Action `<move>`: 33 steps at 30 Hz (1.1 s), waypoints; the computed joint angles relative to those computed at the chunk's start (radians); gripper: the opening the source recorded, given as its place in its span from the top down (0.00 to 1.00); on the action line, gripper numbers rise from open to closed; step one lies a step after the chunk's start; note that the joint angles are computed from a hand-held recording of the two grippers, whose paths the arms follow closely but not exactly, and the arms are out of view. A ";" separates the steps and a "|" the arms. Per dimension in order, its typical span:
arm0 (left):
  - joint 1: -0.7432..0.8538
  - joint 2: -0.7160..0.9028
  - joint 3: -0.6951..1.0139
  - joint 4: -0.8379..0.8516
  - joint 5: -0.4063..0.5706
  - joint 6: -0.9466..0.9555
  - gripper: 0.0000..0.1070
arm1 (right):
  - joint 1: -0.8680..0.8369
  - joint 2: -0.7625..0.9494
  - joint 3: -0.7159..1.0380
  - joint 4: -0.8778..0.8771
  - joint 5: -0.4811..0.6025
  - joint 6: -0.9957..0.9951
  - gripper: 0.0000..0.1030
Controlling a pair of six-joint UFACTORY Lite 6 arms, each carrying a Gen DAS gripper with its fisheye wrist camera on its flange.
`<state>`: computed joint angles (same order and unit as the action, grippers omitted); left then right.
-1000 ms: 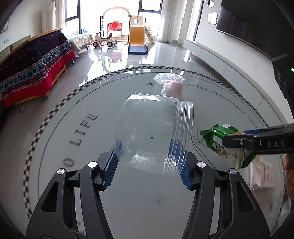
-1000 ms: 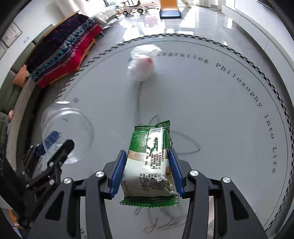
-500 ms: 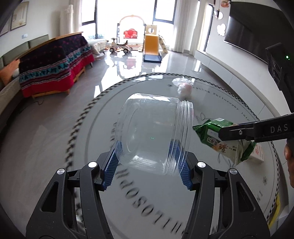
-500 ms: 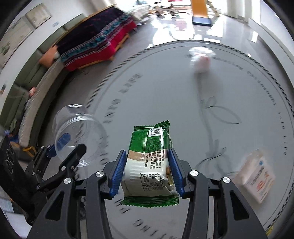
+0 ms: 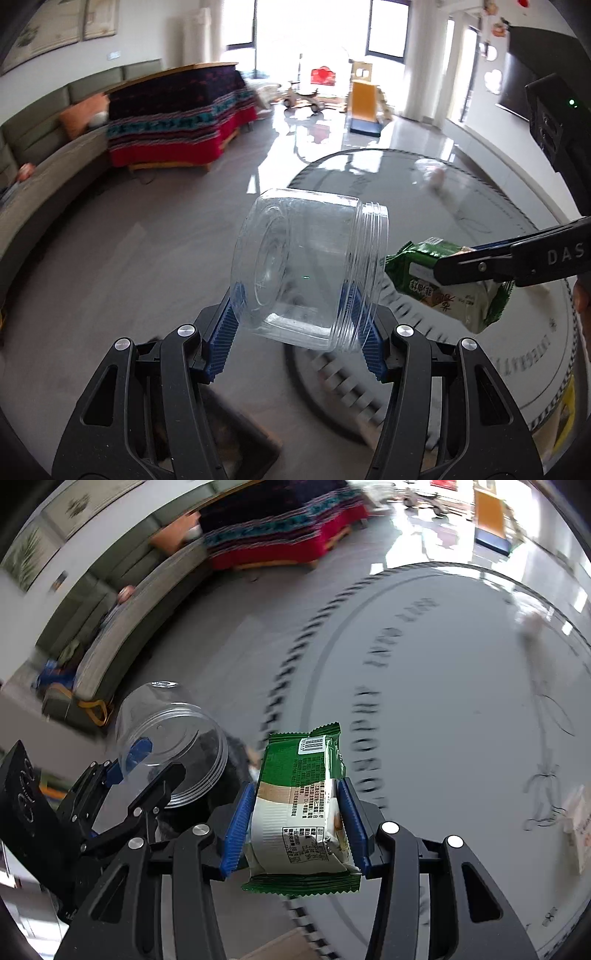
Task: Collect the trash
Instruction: 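Carry the jar and green snack bag over the black bin and release both, then move both open grippers away from the bin back to the table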
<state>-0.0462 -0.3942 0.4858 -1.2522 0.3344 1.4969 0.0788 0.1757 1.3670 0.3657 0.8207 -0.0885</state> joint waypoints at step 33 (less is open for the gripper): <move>1.173 0.262 0.094 0.194 0.234 0.356 0.09 | 0.666 0.542 0.637 -0.102 0.067 0.262 0.30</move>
<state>1.1271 -0.1320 0.5795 -1.0585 0.5688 1.8527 0.7447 0.7178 2.0040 0.2637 0.8879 0.1731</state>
